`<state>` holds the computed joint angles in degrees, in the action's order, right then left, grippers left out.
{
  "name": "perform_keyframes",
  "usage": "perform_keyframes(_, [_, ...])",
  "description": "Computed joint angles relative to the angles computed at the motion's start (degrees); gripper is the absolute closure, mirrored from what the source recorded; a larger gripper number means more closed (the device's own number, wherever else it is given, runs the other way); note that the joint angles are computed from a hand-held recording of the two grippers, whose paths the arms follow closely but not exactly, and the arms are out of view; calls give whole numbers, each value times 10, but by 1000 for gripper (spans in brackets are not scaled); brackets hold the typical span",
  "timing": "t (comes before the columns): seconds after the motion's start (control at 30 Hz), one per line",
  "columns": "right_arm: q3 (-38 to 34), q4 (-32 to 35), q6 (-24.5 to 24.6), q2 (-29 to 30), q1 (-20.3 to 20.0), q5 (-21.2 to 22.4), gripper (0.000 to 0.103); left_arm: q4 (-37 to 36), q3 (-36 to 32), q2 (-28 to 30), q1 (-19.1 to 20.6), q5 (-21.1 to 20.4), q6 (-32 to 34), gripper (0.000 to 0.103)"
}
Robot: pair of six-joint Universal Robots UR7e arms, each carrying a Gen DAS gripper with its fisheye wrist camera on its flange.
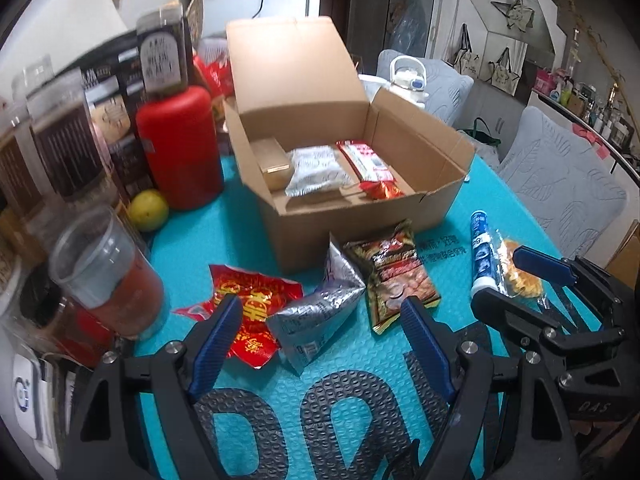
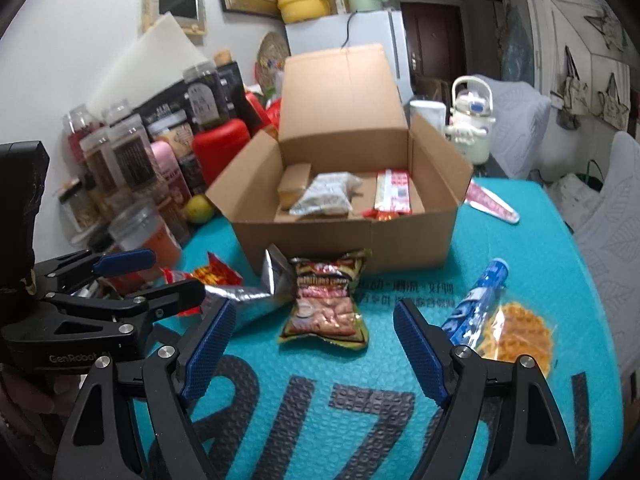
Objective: Organize snacks
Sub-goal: 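Grasp the silver foil bag with the left gripper while the right grasps the brown cereal bag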
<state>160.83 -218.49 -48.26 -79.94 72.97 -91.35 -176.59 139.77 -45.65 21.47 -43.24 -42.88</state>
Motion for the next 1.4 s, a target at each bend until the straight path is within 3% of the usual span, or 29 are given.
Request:
perform_keyframes(0.47, [-86,-17,9,144,34,-97,21,-75,8,19,56,-18,41,22])
perform_keyframes(0.7, [-129,50,35,161,32,-115,22,-107,-4,29,81,-47,76,22])
perform_keyframes(0.73, [-134,53,36,166,32,-119,25,-111,-7,32,83,-50,81,22])
perform_keyframes(0.8, [-140,70,42,166,30,-129,40,-108,-16,38,88,-57,90,22])
perform_keyframes(0.9, [-135,99,40,145,20,-116,50,-108,-28,45,96,-73,106,22])
perform_keyframes(1.13, [-109,114,36,99,-1,-115,52,-107,-57,68,115,-112,137,22])
perform_keyframes(1.33, [-89,130,34,64,-28,-94,52,-94,-76,85,125,-112,151,22])
perform_keyframes(1.4, [-86,129,35,60,-33,-89,52,-87,-79,89,120,-98,156,35])
